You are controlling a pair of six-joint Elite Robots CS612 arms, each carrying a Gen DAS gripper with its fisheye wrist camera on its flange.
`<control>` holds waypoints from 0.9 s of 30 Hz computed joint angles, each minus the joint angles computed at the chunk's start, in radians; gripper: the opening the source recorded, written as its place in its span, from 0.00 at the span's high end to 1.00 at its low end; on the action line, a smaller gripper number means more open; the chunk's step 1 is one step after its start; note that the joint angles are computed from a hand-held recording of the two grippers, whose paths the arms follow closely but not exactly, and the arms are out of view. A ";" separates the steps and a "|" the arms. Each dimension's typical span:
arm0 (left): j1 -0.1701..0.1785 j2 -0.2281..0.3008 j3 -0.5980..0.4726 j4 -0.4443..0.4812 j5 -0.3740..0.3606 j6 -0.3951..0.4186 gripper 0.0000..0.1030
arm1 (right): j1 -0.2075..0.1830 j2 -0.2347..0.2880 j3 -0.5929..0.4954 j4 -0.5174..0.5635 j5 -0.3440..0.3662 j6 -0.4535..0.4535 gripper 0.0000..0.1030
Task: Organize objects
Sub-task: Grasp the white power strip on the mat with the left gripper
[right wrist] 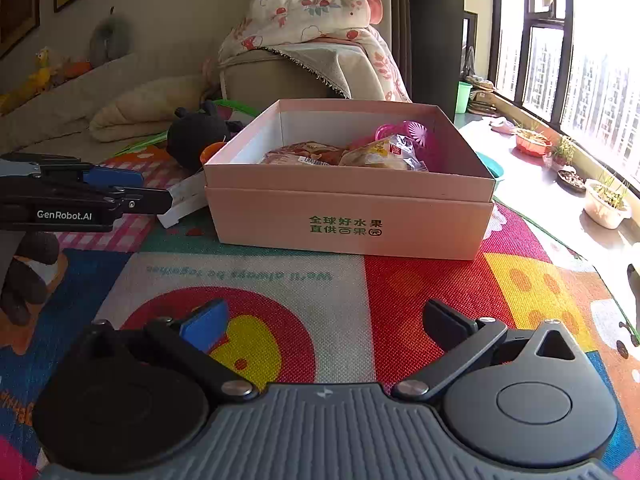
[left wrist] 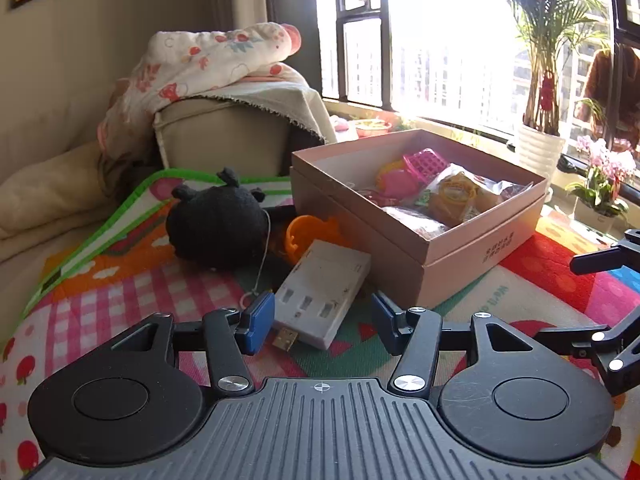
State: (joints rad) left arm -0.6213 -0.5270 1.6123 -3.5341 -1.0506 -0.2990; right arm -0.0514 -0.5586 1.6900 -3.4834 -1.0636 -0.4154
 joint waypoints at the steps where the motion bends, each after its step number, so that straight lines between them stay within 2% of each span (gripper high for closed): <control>1: 0.004 0.003 -0.013 0.020 -0.003 0.008 0.43 | -0.003 0.003 -0.001 -0.016 0.015 0.018 0.00; 4: 0.022 0.019 -0.058 0.080 -0.033 0.029 0.43 | -0.007 -0.001 -0.005 0.033 0.029 0.012 0.00; 8: 0.039 0.041 -0.101 0.108 -0.060 0.048 0.40 | -0.008 -0.003 -0.011 0.075 0.039 0.005 0.00; 11: 0.043 0.045 -0.111 0.138 -0.073 0.035 0.41 | -0.009 -0.004 -0.015 0.102 0.043 0.001 0.00; 13: 0.045 0.044 -0.101 0.116 -0.085 0.009 0.43 | -0.008 -0.005 -0.018 0.117 0.040 -0.002 0.00; 16: 0.047 0.024 -0.050 0.059 -0.120 -0.133 0.47 | -0.007 -0.007 -0.017 0.125 0.036 -0.007 0.00; 18: 0.039 0.008 0.011 -0.024 -0.130 -0.206 0.47 | -0.006 -0.009 -0.019 0.138 0.031 -0.009 0.00; 20: 0.022 -0.005 0.064 -0.082 -0.101 -0.242 0.47 | -0.003 -0.010 -0.022 0.148 0.021 -0.015 0.00; 23: -0.013 -0.029 0.160 -0.147 -0.013 -0.322 0.47 | 0.006 -0.012 -0.026 0.165 -0.010 -0.026 0.00; 26: -0.032 -0.036 0.223 -0.187 0.073 -0.424 0.47 | 0.030 -0.017 -0.024 0.160 -0.091 -0.049 0.00; 27: -0.035 -0.036 0.233 -0.191 0.090 -0.452 0.47 | 0.037 -0.024 -0.028 0.188 -0.114 -0.035 0.00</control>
